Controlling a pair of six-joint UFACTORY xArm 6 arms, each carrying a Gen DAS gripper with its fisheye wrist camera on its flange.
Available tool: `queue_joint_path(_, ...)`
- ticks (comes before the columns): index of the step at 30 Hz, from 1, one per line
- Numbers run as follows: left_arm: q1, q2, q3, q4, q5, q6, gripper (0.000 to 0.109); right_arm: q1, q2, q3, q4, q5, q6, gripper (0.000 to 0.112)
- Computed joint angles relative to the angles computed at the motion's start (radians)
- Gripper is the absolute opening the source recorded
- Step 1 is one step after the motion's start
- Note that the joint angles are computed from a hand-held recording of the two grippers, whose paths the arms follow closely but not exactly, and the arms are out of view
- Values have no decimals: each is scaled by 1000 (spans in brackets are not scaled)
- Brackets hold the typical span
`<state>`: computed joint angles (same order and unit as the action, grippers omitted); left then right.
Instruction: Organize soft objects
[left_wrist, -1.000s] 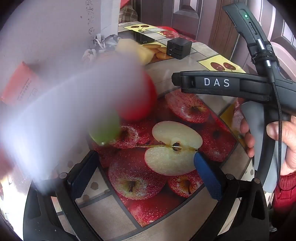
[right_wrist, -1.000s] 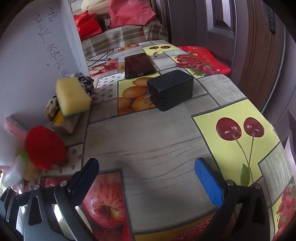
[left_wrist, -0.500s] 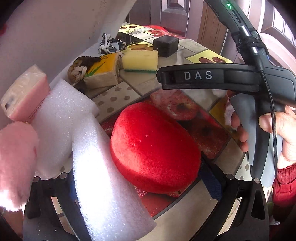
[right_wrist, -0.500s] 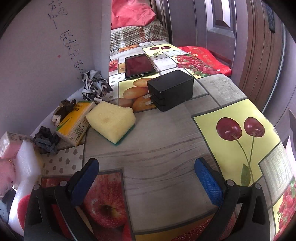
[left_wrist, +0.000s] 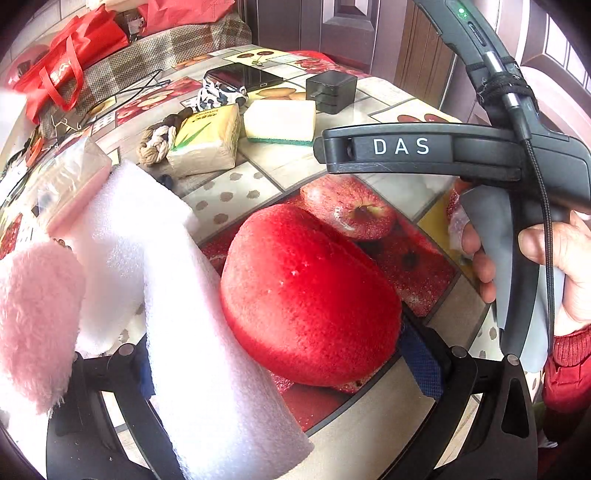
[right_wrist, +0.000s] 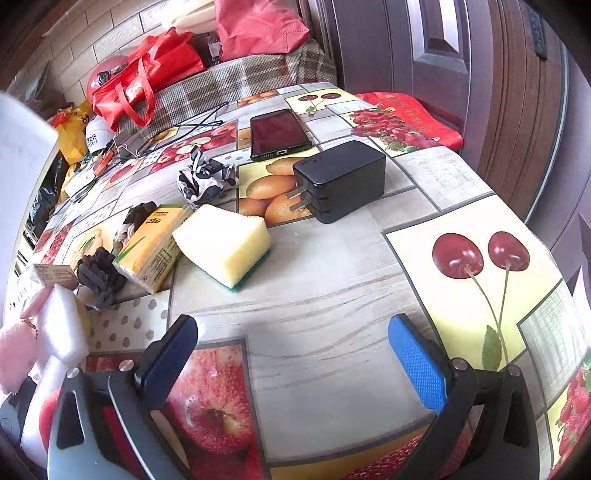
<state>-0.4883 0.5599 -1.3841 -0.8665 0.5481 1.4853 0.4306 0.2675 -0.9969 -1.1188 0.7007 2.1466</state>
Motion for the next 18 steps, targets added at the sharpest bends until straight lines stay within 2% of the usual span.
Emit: queue_joint_path(18, 0, 5, -7, 0, 13, -9, 103, -1, 0, -1, 2, 1, -2, 103)
